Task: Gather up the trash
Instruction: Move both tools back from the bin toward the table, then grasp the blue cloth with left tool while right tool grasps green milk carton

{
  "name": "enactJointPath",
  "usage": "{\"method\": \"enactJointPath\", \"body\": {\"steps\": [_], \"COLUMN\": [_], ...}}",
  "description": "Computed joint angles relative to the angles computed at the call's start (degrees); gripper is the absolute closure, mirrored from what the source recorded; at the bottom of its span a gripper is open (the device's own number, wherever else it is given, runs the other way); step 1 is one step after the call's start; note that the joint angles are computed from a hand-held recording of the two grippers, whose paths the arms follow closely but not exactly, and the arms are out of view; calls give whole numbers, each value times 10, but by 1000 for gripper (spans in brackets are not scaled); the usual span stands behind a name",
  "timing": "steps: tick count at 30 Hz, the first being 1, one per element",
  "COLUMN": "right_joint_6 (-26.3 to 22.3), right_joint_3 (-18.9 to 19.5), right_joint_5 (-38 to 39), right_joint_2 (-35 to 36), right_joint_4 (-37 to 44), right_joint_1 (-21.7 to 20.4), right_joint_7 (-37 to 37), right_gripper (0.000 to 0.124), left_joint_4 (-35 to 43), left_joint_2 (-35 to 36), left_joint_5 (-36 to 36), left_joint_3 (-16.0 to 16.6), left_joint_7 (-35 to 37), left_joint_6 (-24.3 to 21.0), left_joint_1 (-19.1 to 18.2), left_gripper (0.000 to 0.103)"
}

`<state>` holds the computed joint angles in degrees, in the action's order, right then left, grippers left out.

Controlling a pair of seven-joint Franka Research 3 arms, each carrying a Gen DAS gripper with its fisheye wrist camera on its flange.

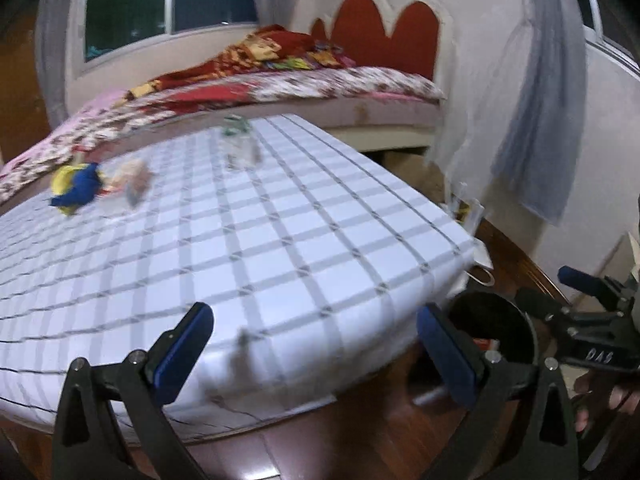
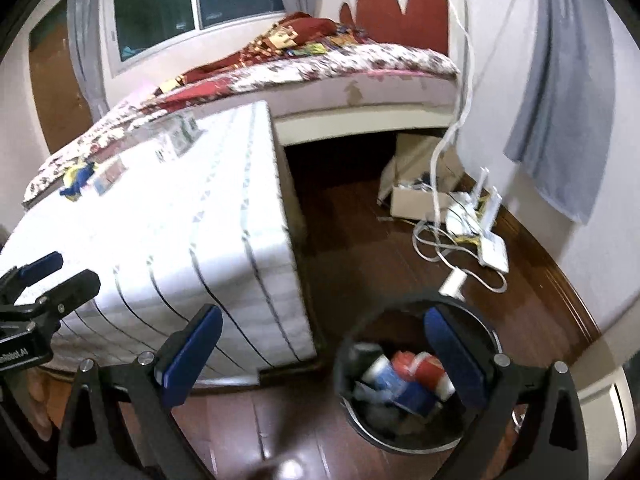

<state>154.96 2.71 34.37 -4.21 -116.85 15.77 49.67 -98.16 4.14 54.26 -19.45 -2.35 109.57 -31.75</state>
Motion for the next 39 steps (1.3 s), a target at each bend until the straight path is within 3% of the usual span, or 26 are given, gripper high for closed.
{"method": "enactJointPath", "body": {"steps": [7, 15, 22, 27, 31, 32, 35, 39], "right_joint_6": [-6, -14, -27, -31, -15, -19, -48, -75], "right_joint_3": [26, 53, 67, 75, 64, 58, 47, 42], "right_joint_5": [-2, -2, -23, -58, -133, -154, -195, -230], "right_joint_2": [20, 53, 92, 137, 194, 213, 274, 342], "right_joint_4": [45, 111, 179, 230, 283, 307, 389, 485], "right_joint_1": [31, 69, 89, 103, 127, 134, 146, 157], "right_joint_7": [5, -4, 12, 35, 106, 133, 193, 222], "right_gripper": [22, 22, 22, 22, 22, 22, 22, 22], "left_joint_4": [-104, -186, -247, -301, -326, -330, -335, -320], "left_joint_2": [-113, -229, -311, -349, -354, -354, -344, -312], "left_joint_5": [-17, -50, -88, -105, -103, -104, -95, -78], "left_joint_3": [-9, -29, -28, -8, 14, 20, 30, 38], "left_joint_7": [-32, -19, -13, -14, 18, 26, 43, 57], "left_joint_6": [-47, -101, -90, -24, 41, 59, 109, 147], "left_joint_1": [36, 91, 129, 154, 183, 191, 220, 261], "left_gripper": [1, 1, 1, 4, 18, 25, 31, 32]}}
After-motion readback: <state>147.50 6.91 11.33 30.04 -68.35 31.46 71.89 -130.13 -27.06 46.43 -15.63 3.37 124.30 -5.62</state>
